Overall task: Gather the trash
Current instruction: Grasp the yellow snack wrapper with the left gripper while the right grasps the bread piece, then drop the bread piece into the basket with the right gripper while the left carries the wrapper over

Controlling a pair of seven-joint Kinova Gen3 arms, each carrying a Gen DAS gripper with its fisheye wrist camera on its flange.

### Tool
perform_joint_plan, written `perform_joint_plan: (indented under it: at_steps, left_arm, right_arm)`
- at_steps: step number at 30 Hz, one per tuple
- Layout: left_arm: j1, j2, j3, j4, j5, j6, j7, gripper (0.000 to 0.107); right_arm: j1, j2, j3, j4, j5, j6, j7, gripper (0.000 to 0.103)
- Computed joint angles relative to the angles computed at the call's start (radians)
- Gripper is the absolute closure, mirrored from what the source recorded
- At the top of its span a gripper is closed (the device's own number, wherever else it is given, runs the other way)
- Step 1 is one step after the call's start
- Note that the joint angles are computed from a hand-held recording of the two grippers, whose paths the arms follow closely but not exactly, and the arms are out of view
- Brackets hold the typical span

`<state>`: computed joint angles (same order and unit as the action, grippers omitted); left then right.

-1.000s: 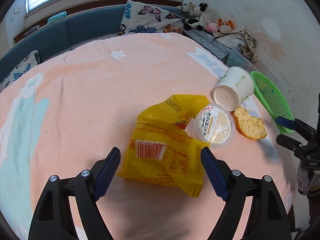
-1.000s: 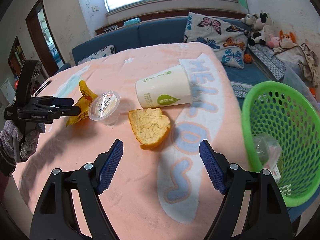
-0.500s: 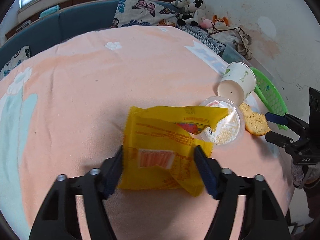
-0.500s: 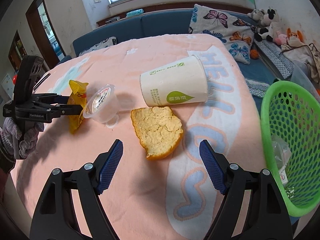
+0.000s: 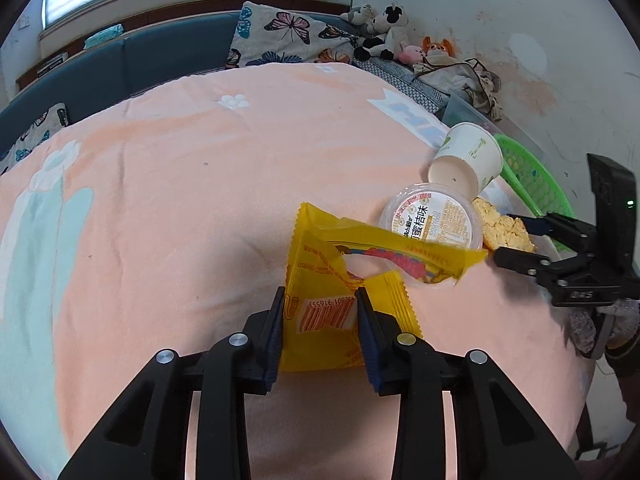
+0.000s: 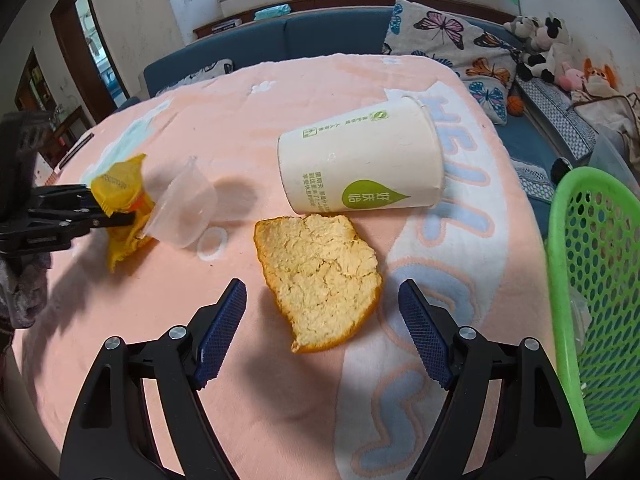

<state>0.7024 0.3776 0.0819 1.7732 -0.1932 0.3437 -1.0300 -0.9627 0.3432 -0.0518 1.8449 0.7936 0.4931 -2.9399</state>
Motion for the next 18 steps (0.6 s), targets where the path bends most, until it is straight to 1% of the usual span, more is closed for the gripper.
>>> perform_joint_plan:
  at_steps: [1,5,7,10,15,18]
  left_arm:
    - [0.001,-0.006,-0.003,0.006,-0.001,-0.004,0.003,0.076]
    - [0.013,-0.031,-0.017,0.031,-0.013,-0.013,0.027,0.076]
    - [0.014,-0.045,-0.019,0.045,-0.019,-0.021,0.039,0.076]
    - [0.019,-0.061,-0.023,0.068,-0.029,-0.036,0.061,0.077]
    - [0.040,-0.076,-0.034,0.081,-0.052,-0.039,0.110,0.077]
    - [0.063,-0.090,-0.048,0.087,-0.081,-0.039,0.147,0.077]
  right_arm:
    - [-0.011,0.006,0.007,-0.005,0.014,0.008,-0.011,0.028]
    - [-0.024,0.023,0.009,-0.024,0.032,0.049,-0.019,0.034]
    - [-0.032,0.030,0.006,-0.029,0.048,0.069,-0.022,0.036]
    - [-0.051,0.037,0.004,-0.035,0.077,0.109,-0.040,0.044]
    - [-0.044,0.006,-0.006,0.004,0.120,0.078,-0.115,0.054]
    - [-0.040,-0.010,-0.023,0.018,0.135,0.083,-0.135,0.058]
